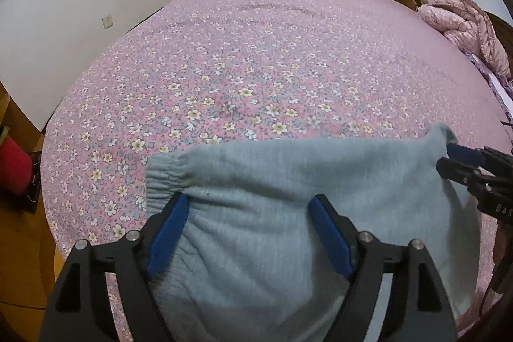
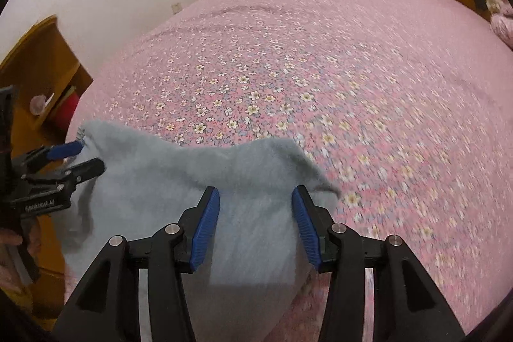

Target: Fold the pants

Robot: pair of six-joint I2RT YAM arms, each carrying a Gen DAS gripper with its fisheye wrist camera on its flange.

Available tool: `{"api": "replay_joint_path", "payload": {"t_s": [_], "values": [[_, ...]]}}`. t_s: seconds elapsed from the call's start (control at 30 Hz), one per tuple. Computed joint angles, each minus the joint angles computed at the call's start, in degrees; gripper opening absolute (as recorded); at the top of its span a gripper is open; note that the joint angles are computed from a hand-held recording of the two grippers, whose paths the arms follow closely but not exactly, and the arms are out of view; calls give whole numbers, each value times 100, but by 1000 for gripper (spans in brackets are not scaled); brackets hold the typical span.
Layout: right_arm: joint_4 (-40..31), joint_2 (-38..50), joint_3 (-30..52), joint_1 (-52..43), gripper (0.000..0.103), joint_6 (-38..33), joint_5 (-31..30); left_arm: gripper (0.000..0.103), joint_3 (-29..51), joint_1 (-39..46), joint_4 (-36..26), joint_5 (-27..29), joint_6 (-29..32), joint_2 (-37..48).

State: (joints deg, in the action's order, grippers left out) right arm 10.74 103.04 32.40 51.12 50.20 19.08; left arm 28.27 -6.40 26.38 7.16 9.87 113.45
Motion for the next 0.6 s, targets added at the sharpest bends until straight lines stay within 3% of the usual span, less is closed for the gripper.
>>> {"api": "replay_joint_path", "payload": {"t_s": [0.17, 0.4, 0.5, 0.6], "values": [[-500, -728, -233, 571, 49, 612, 139, 82, -485, 10, -446, -115, -74, -956], [-1405, -831, -82, 1526, 49, 1317, 385, 82, -1262, 506, -1085, 500, 7, -2291], [-1290, -590, -98, 1636, 49, 1579, 195, 83, -1403, 631, -1215, 680, 6, -2378], [-934, 2, -68, 1411, 49, 1733, -412, 82, -1555, 593, -963, 607, 29, -2161]]}}
